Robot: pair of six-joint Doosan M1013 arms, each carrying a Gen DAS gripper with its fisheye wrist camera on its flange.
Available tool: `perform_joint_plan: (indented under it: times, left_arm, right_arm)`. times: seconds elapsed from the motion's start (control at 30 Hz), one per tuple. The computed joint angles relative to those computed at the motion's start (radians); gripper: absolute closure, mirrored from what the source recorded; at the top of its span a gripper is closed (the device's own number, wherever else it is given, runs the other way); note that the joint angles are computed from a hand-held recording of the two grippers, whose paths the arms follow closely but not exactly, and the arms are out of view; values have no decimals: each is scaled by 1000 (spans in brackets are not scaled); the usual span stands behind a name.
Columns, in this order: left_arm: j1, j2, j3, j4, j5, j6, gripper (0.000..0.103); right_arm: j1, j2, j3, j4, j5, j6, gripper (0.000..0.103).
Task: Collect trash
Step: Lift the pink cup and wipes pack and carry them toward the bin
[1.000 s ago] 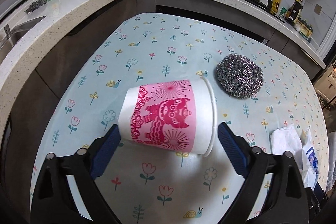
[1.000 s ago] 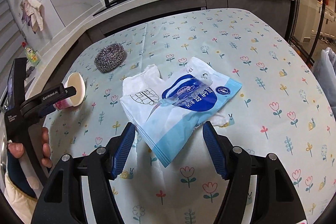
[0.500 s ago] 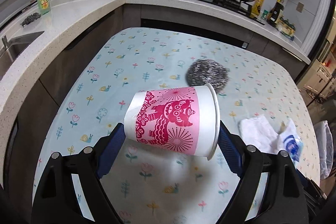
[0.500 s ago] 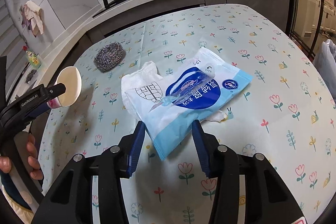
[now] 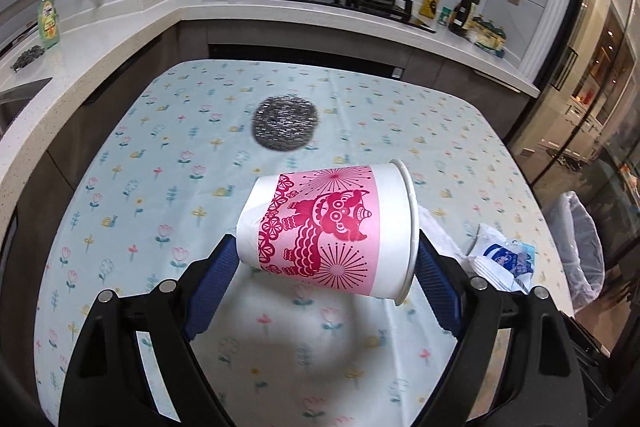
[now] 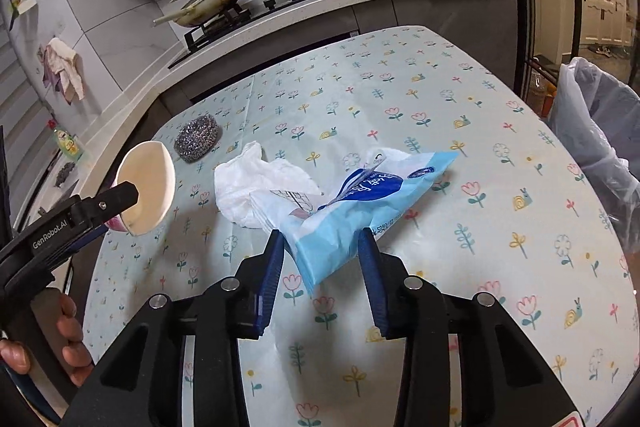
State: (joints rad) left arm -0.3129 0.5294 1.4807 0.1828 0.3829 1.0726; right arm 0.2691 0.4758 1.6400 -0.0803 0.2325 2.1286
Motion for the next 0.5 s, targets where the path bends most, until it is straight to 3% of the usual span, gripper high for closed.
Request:
perform_joint_plan:
  times: [0.17,0.5]
  left_arm:
    - [-26,-16,10,-36,-10,40,21]
    - [-76,-38,22,-16,-20,25,21]
  right_arm:
    - [-18,-40,48,-59,-43,69,69]
    - [-58,-104,127,-44,-119,74,74]
